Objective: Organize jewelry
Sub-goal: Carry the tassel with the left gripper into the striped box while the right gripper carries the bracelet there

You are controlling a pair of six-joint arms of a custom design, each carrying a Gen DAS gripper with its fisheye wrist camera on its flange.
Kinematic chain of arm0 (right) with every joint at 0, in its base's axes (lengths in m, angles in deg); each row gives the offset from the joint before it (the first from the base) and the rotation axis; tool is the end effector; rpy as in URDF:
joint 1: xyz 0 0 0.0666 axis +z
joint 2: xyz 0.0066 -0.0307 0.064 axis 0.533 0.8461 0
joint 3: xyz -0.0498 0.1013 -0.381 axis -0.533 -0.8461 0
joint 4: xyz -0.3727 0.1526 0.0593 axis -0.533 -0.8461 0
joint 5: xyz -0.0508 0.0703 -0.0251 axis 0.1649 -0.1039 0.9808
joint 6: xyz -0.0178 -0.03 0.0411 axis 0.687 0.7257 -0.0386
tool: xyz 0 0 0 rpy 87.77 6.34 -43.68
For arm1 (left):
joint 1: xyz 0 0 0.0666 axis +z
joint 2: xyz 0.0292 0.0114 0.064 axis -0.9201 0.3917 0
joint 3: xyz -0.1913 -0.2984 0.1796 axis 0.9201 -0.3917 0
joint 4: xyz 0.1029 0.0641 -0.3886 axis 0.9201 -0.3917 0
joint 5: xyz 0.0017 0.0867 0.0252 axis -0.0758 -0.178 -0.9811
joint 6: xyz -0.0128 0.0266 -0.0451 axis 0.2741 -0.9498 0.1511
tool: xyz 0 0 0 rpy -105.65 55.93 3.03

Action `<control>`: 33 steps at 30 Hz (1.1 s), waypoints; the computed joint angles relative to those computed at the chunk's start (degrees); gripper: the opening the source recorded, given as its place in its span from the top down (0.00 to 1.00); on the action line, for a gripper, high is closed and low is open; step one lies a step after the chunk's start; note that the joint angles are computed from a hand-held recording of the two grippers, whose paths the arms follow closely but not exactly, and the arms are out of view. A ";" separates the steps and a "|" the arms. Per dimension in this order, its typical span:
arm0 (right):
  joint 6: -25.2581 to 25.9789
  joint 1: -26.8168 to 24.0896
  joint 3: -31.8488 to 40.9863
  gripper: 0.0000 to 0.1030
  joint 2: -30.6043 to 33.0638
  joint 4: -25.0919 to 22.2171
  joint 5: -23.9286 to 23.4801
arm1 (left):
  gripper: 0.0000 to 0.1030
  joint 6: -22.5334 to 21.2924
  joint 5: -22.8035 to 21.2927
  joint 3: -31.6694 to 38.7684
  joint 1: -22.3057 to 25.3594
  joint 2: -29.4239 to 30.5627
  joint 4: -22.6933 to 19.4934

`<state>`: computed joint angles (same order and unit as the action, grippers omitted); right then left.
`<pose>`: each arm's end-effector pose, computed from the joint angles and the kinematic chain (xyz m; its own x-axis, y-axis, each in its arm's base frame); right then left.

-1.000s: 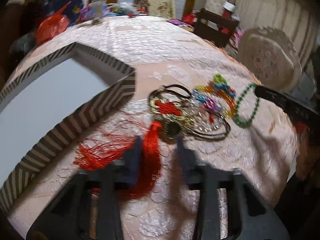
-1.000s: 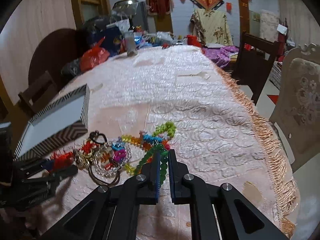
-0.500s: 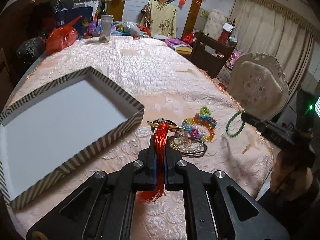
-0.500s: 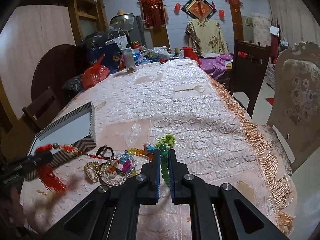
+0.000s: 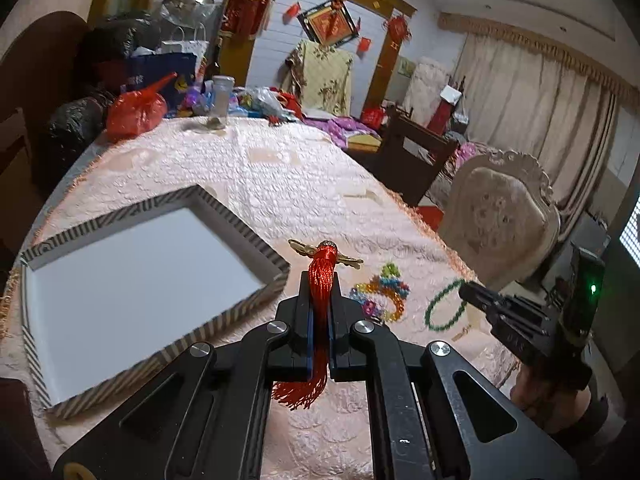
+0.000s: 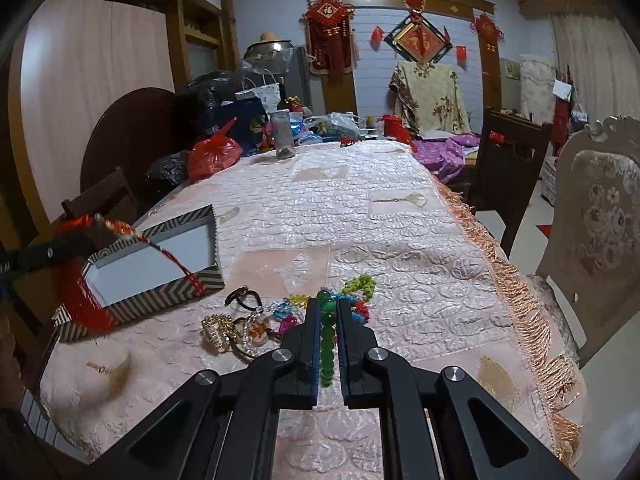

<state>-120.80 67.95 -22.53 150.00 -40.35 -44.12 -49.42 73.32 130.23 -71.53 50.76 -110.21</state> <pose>0.3284 0.2110 0.4293 -0.5484 0.1950 -0.8132 0.2040 0.9743 0.0960 0.4139 -0.0540 0.4724 -0.5777 0.1801 -0.7961 0.5896 0.7666 -0.2544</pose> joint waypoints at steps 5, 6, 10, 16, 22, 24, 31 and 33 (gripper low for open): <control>0.54 1.65 0.30 0.93 -0.05 -0.57 1.69 | 0.97 1.37 0.13 0.60 2.12 -0.35 1.51; 0.29 1.92 0.36 0.93 0.01 -0.86 2.03 | 0.97 2.05 0.07 0.75 2.69 -0.34 2.10; 0.07 2.14 1.21 0.93 0.71 -1.07 0.83 | 0.97 4.09 -0.95 1.25 4.34 0.15 4.31; 3.38 2.84 4.67 0.93 3.29 -0.37 -1.47 | 0.97 5.49 -4.15 2.36 7.06 1.98 7.77; 5.65 1.66 8.88 0.93 6.46 2.08 -6.57 | 0.97 6.44 -7.34 2.95 9.82 4.73 10.49; 7.33 1.17 11.68 0.93 8.99 1.72 -8.28 | 0.97 7.75 -8.71 2.94 10.34 5.99 11.01; 10.70 0.18 21.22 0.93 18.68 1.84 -14.05 | 0.97 8.19 -13.35 1.11 10.78 9.34 12.17; 10.67 -0.28 24.04 0.93 21.23 2.42 -16.65 | 0.97 8.43 -13.92 0.69 10.81 9.99 12.35</control>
<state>-110.13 67.67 1.51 171.22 -37.93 -60.77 -40.99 59.40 130.92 -60.72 60.75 -97.87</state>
